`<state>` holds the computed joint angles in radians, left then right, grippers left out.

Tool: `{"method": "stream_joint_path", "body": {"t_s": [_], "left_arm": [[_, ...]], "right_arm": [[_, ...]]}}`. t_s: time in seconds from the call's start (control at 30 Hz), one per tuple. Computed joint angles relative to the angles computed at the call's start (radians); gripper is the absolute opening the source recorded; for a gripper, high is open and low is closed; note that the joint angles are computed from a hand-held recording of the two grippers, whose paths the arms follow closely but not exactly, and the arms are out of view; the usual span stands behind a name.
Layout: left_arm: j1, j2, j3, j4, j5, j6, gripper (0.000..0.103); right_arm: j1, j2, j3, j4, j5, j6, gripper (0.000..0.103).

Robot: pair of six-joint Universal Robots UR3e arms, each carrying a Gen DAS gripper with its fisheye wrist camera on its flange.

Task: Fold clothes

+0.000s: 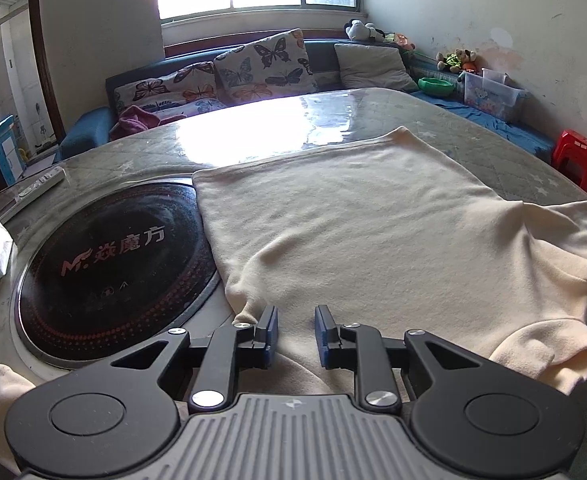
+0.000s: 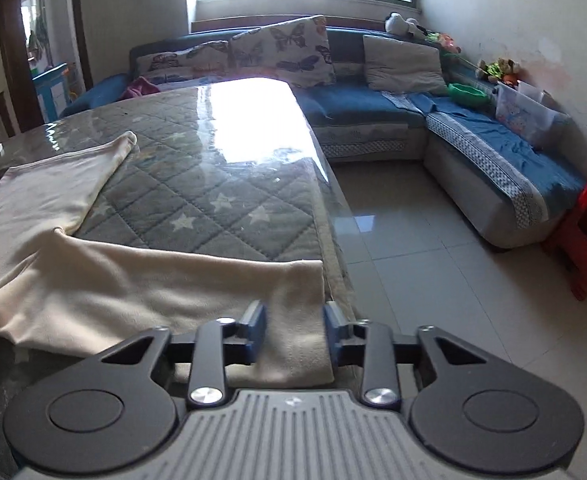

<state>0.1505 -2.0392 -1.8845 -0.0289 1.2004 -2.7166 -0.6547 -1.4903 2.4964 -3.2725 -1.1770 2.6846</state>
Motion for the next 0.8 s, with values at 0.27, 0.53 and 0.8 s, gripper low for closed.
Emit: {"method": "stream_joint_path", "body": {"t_s": [0.27,0.53,0.8], "left_arm": [[-0.005,-0.005,-0.008,0.027,0.010,-0.018,0.025],[0.033,0.062,-0.114,0.092,-0.026,-0.022,0.029],[0.148,0.213,-0.331,0.214,-0.007,-0.131,0.036]], "right_arm": [[0.161,0.261,-0.240,-0.155,-0.184,0.050,0.008],[0.207,0.251,-0.269,-0.152,-0.224,0.069,0.025],[0.256,0.155,-0.215,-0.011,-0.046,0.042,0.039]]}}
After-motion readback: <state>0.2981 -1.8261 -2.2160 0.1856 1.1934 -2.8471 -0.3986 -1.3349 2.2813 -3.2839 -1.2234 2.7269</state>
